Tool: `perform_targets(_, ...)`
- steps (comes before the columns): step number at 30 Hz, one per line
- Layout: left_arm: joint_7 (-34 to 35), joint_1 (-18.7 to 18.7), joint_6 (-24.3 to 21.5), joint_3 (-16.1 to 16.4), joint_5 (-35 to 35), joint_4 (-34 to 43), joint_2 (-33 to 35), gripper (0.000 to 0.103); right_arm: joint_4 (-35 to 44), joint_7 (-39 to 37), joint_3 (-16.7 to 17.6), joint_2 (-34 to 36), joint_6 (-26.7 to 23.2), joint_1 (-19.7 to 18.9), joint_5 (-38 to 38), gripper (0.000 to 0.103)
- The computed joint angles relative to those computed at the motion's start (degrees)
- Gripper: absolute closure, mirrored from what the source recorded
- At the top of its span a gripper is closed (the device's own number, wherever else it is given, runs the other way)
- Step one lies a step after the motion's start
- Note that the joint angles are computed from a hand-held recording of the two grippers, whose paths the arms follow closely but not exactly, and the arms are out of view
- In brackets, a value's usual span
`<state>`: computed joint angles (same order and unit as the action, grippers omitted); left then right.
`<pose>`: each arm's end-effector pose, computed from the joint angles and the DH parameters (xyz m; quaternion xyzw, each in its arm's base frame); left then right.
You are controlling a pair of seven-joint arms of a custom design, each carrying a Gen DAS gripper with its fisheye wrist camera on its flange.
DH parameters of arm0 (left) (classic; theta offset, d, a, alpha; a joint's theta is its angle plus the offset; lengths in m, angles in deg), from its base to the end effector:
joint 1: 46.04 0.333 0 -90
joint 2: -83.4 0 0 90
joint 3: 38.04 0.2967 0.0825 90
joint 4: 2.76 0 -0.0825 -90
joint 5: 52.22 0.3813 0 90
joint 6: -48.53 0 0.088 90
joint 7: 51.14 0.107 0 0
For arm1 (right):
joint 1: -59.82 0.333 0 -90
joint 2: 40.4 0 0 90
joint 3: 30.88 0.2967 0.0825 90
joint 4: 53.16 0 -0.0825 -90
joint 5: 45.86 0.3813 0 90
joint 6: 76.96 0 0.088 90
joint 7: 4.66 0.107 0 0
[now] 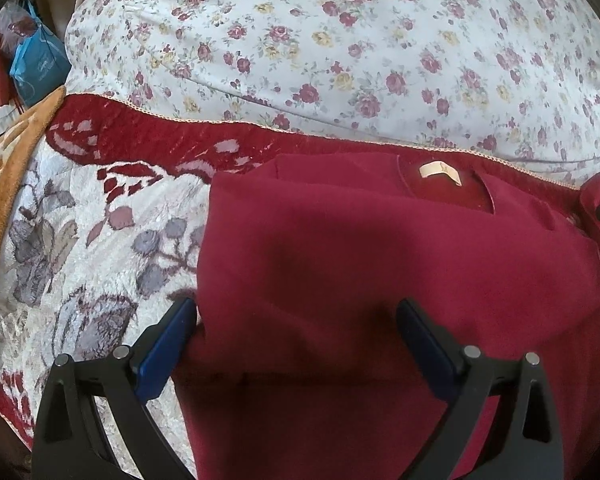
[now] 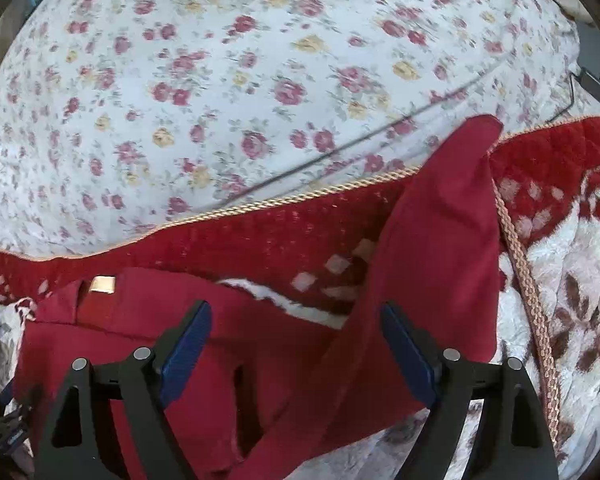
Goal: Fold small clothes
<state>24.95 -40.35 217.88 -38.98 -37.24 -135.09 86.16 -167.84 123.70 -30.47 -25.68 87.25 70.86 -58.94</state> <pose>0.5552 0.0289 0.3731 -0.7026 0.6461 -0.1832 0.2353 0.6195 0.1381 0.3820 -0.5769 0.7583 -0.1599 0.2580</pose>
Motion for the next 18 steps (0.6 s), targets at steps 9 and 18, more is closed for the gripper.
perform_targets(9,1.4,-0.1,-1.4,-0.2,-1.9,0.5,0.3,0.003,2.6,4.4,-2.6,2.9,-1.0,-4.2,1.6,0.013)
perform_targets(18,-2.1,-0.9,-1.3,0.6,1.7,1.4,1.6,0.001,15.9,-3.7,-2.2,12.9,-7.1,-3.5,1.2,0.013)
